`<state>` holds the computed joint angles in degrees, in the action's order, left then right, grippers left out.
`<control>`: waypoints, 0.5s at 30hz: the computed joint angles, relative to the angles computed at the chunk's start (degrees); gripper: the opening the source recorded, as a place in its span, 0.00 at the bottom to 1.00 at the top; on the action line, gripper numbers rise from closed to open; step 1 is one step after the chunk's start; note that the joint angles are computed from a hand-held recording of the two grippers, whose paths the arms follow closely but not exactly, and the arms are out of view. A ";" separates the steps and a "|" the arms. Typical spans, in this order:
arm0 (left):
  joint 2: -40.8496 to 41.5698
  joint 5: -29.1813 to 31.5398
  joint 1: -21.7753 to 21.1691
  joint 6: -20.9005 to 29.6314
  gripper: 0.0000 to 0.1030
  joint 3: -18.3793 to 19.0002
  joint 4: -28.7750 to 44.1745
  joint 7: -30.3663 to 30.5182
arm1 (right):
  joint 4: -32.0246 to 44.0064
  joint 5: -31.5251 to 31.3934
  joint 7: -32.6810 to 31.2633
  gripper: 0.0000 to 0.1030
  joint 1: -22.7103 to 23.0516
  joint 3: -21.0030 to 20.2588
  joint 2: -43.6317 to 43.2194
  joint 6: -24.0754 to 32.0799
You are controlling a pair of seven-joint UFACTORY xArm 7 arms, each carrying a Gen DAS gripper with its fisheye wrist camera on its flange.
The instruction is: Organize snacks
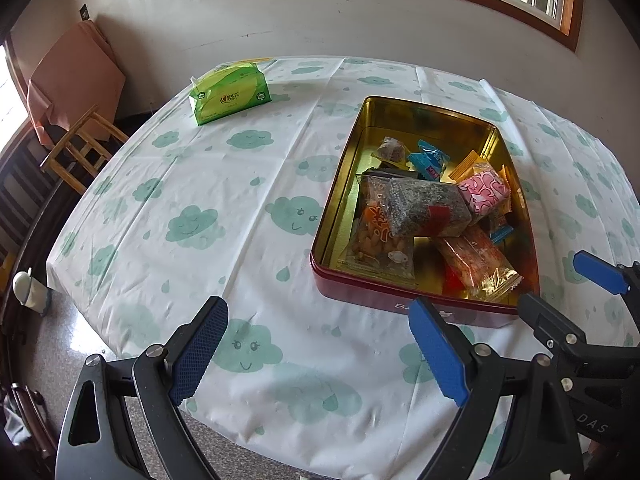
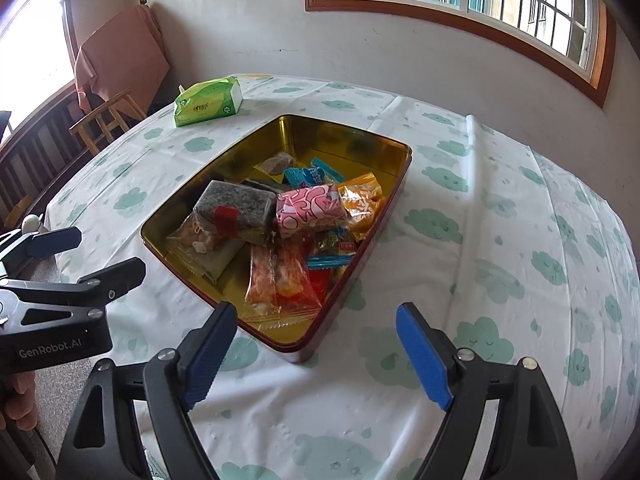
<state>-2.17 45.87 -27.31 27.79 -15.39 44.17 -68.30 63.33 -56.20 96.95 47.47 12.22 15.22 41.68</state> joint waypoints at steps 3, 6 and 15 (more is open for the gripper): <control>0.07 0.08 -0.07 0.01 0.87 -0.05 0.06 -0.23 | -0.09 0.19 -0.05 0.81 0.06 0.05 0.12 -0.04; 0.08 0.13 -0.09 -0.01 0.87 0.01 0.08 -0.25 | 0.00 0.39 -0.38 0.81 0.11 0.05 0.19 0.02; 0.47 0.20 -0.52 0.27 0.87 0.01 0.37 -0.34 | 0.14 1.21 -0.98 0.81 0.19 -0.10 0.69 -0.42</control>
<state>-1.70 46.06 -27.83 28.06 -15.38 44.54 -68.64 63.47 -54.99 95.97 47.66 12.12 15.91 41.26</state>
